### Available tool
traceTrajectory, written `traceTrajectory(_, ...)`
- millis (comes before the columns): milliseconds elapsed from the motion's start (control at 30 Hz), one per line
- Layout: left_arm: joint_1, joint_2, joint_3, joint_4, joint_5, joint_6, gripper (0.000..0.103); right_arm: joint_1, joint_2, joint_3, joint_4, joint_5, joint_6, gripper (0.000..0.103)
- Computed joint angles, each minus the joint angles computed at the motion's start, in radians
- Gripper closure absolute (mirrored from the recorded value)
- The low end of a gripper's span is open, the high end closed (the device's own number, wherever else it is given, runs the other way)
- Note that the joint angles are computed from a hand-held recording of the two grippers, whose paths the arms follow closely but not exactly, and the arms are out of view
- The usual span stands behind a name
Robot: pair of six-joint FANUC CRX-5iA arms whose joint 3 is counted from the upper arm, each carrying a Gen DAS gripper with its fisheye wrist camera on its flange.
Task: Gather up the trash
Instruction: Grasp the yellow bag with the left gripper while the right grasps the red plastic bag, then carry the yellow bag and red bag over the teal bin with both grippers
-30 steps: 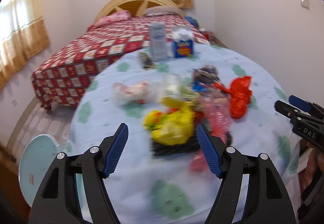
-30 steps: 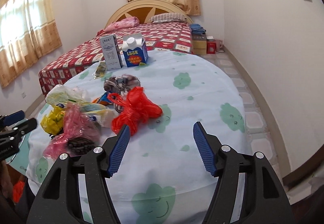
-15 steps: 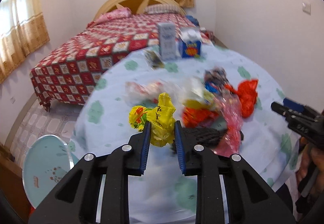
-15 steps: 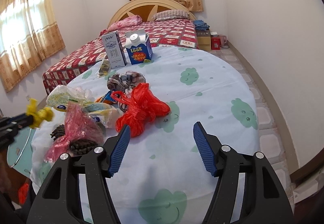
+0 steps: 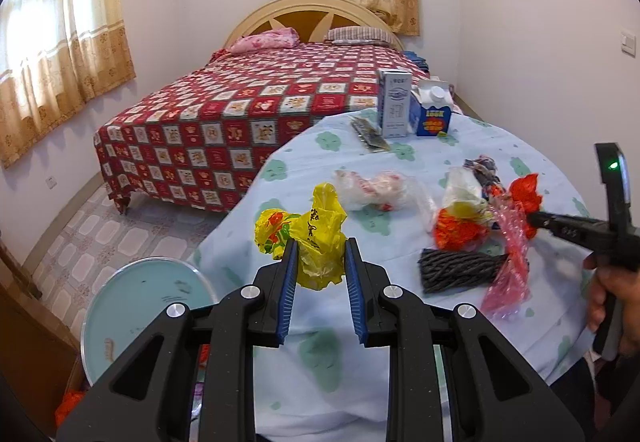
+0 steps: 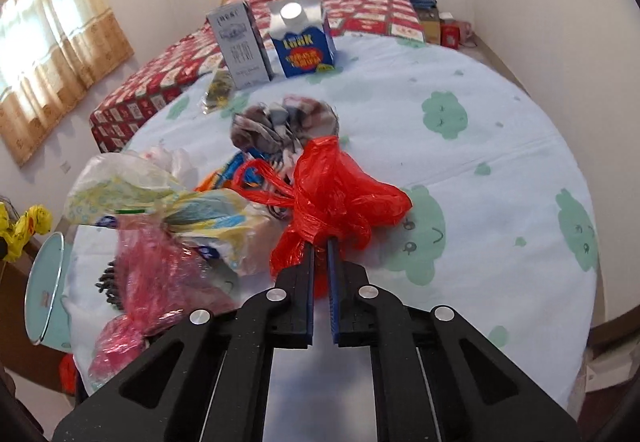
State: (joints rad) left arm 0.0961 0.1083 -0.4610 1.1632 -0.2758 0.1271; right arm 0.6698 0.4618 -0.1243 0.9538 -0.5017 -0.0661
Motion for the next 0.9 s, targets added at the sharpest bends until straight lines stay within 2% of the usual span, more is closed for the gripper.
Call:
traceTrajectory(33,0.01,-0.006,-0.005,0.008,-0.002,-0.01,0.079,0.002,-0.02,-0.029,0.077,-0.008,-0.061,0.098)
traceTrajectory(167,0.037,-0.034,-0.03,0.056,0.006,-0.062,0.079,0.017,-0.061,-0.068,0.236,-0.053,-0.171,0.098)
traceTrajectory(433,0.124,-0.052,-0.036,0.051,-0.01,-0.041,0.079,0.052,-0.06,-0.025,0.386,-0.04,-0.201,0.098)
traceTrajectory(900,0.215,-0.043,-0.04,0.007,0.012,0.007,0.079,0.134,0.11,0.243,0.17,-0.032,0.14,0.098)
